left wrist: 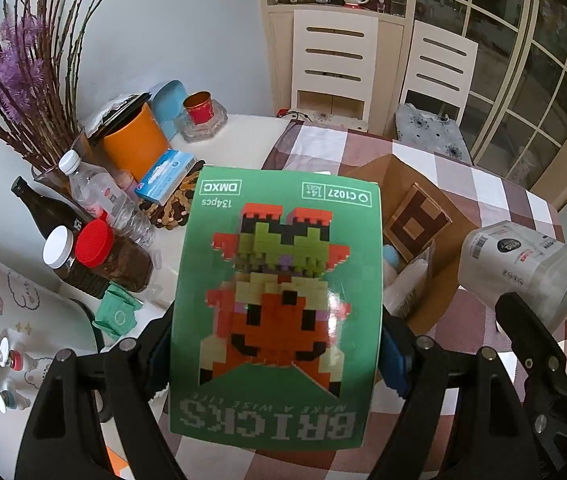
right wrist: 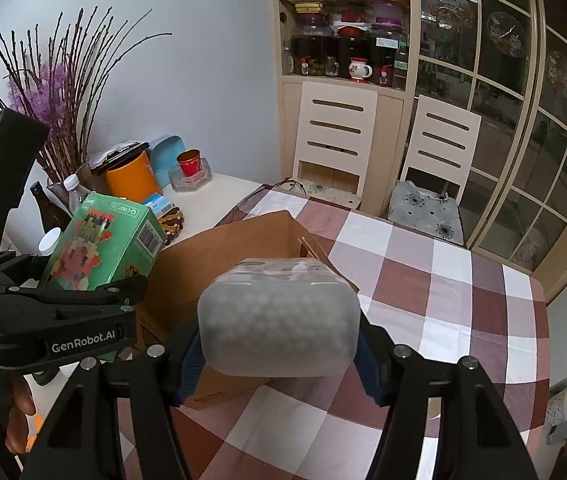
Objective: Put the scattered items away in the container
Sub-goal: 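Carry the BRICKS box and white container over the cardboard box with both tools, then open both tools to drop the BRICKS box and container into the box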
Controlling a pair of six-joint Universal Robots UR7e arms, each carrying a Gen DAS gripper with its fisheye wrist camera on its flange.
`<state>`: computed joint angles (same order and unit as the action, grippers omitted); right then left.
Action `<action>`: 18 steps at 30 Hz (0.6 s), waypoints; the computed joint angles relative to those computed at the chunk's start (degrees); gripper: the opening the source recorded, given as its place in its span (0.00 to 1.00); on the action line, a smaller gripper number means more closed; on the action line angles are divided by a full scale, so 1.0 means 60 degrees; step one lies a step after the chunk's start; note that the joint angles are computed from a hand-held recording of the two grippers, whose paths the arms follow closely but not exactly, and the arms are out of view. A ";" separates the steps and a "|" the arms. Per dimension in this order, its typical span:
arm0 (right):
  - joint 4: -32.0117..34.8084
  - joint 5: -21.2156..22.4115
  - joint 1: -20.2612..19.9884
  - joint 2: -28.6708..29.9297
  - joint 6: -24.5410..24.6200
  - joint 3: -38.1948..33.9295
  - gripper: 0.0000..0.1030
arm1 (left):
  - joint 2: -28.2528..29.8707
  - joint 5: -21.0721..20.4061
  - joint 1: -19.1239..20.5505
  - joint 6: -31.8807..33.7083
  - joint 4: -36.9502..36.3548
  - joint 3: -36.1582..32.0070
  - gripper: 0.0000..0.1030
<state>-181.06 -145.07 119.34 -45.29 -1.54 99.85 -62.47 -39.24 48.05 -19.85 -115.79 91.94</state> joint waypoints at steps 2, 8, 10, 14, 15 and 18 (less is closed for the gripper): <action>0.0040 0.0019 -0.0027 -0.0009 0.0009 -0.0002 0.62 | 0.0038 0.0008 0.0014 0.0008 0.0031 -0.0034 0.80; 0.0188 0.0085 -0.0120 0.0033 -0.0006 -0.0108 0.62 | 0.0164 -0.0025 0.0084 0.0019 0.0149 -0.0173 0.80; 0.0236 0.0120 -0.0160 0.0069 -0.0028 -0.0166 0.62 | 0.0231 -0.0080 0.0138 0.0008 0.0236 -0.0260 0.80; 0.0397 0.0170 -0.0253 0.0143 -0.0028 -0.0296 0.62 | 0.0376 -0.0209 0.0249 -0.0003 0.0407 -0.0430 0.80; 0.0419 0.0177 -0.0275 0.0154 -0.0041 -0.0317 0.62 | 0.0420 -0.0198 0.0268 -0.0001 0.0441 -0.0471 0.80; 0.0478 0.0236 -0.0354 0.0211 -0.0067 -0.0419 0.62 | 0.0533 -0.0165 0.0316 0.0000 0.0489 -0.0571 0.80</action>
<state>-178.19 -143.65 117.22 -44.03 -1.94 97.34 -59.27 -40.23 49.94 -19.85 -112.86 88.51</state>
